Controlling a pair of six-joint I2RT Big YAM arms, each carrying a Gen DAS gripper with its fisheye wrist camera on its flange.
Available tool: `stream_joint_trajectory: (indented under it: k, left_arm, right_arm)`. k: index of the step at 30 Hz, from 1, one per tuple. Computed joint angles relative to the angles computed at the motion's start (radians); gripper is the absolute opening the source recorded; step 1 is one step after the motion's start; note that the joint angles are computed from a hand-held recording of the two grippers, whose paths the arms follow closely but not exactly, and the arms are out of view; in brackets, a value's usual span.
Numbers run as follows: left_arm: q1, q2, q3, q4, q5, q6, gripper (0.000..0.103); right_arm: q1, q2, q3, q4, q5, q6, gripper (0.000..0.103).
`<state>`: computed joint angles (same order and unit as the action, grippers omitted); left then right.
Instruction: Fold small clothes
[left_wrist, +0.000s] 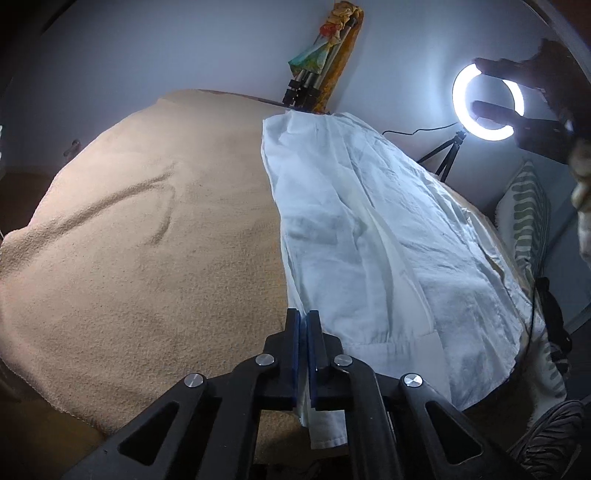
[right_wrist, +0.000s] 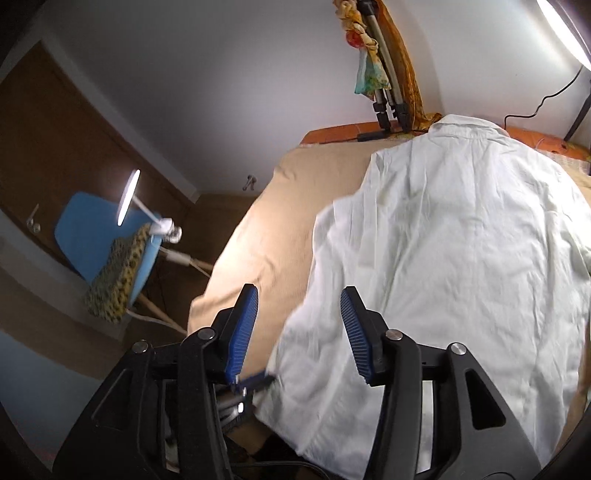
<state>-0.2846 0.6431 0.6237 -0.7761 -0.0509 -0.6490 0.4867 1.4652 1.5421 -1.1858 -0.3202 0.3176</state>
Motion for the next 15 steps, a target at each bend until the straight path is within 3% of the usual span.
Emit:
stream_joint_trajectory:
  k: [6,11,15]
  left_arm:
    - [0.046,-0.015,-0.026,0.028,0.071,-0.064,0.000]
    - [0.083,-0.006,-0.039,0.055,0.116,-0.060,0.000]
    - [0.060,0.018,-0.029,0.059,0.074,-0.026,0.001]
  right_arm:
    - [-0.070,0.262,0.160,0.031,0.013,0.015,0.049]
    - [-0.114,0.470,0.286,0.046,-0.048,0.052,0.049]
    - [-0.122,0.602,0.384,0.048,-0.087,0.048,0.049]
